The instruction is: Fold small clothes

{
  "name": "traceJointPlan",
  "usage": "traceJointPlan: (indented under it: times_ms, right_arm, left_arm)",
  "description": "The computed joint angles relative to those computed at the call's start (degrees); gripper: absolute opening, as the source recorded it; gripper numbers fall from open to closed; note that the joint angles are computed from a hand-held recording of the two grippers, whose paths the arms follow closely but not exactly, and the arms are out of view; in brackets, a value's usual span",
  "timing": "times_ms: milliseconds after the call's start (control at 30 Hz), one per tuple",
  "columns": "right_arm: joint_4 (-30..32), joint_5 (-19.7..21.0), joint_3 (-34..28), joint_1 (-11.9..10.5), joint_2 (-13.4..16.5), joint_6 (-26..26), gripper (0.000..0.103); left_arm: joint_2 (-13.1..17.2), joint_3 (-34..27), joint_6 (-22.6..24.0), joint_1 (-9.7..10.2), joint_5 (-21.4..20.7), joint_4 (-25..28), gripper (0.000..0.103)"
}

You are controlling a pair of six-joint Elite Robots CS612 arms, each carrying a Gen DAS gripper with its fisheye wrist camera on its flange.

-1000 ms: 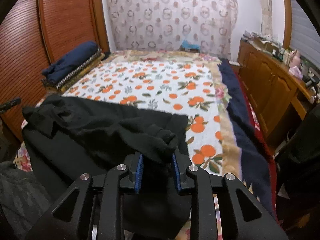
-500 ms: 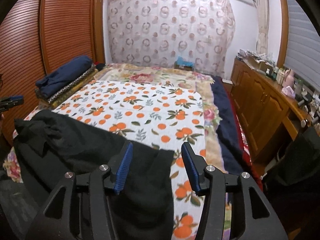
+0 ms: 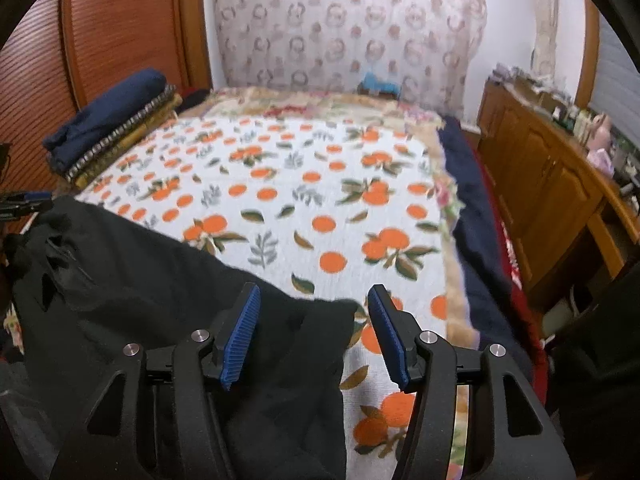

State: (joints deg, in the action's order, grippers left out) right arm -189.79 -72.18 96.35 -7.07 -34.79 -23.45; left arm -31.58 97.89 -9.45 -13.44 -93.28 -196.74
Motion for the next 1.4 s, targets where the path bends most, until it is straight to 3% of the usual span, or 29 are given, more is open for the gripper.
traceJointPlan:
  times_ms: [400, 567, 633, 667, 700, 733, 800, 867, 1033, 1400]
  right_arm:
    - [4.64, 0.97, -0.99, -0.78, 0.76, 1.82, 0.063]
    - [5.16, 2.15, -0.49, -0.72, 0.43, -0.47, 0.063]
    - [5.91, 3.29, -0.18, -0.58, 0.19, -2.45, 0.055]
    - [6.19, 3.69, -0.11, -0.47, 0.14, -3.25, 0.045]
    - [6.92, 4.64, 0.04, -0.49, -0.03, -4.16, 0.030]
    - [8.26, 6.22, 0.19, -0.60, -0.30, -5.13, 0.021]
    - [7.50, 5.62, 0.88, -0.14, -0.66, -5.36, 0.014]
    - [5.58, 6.53, 2.00, -0.16, -1.28, -4.93, 0.012]
    - [-5.60, 11.72, 6.87, -1.68, -4.76, -0.05, 0.011]
    - [-22.62, 16.91, 13.13, -3.23, -11.52, 3.84, 0.010]
  left_arm:
    - [0.44, -0.79, 0.17, 0.82, -4.31, 2.10, 0.057]
    - [0.26, -1.47, 0.82, 0.82, -5.74, 3.80, 0.034]
    - [0.38, -1.63, 1.08, 0.85, -7.04, 3.91, 0.016]
    - [0.36, -1.45, 1.35, 0.77, -7.26, 3.39, 0.012]
    - [0.29, -1.14, 1.30, 0.64, -7.18, 2.51, 0.010]
    - [0.08, -0.50, 1.27, 0.39, -6.97, 0.74, 0.009]
    - [-0.54, 0.90, 0.13, 0.07, -6.15, -2.92, 0.009]
    - [-1.92, 3.15, -1.91, -0.46, -4.43, -6.94, 0.009]
    - [-5.17, 8.20, -1.71, -1.14, -5.82, -18.49, 0.008]
    - [-10.26, 13.95, -1.21, -2.23, -3.98, -33.78, 0.007]
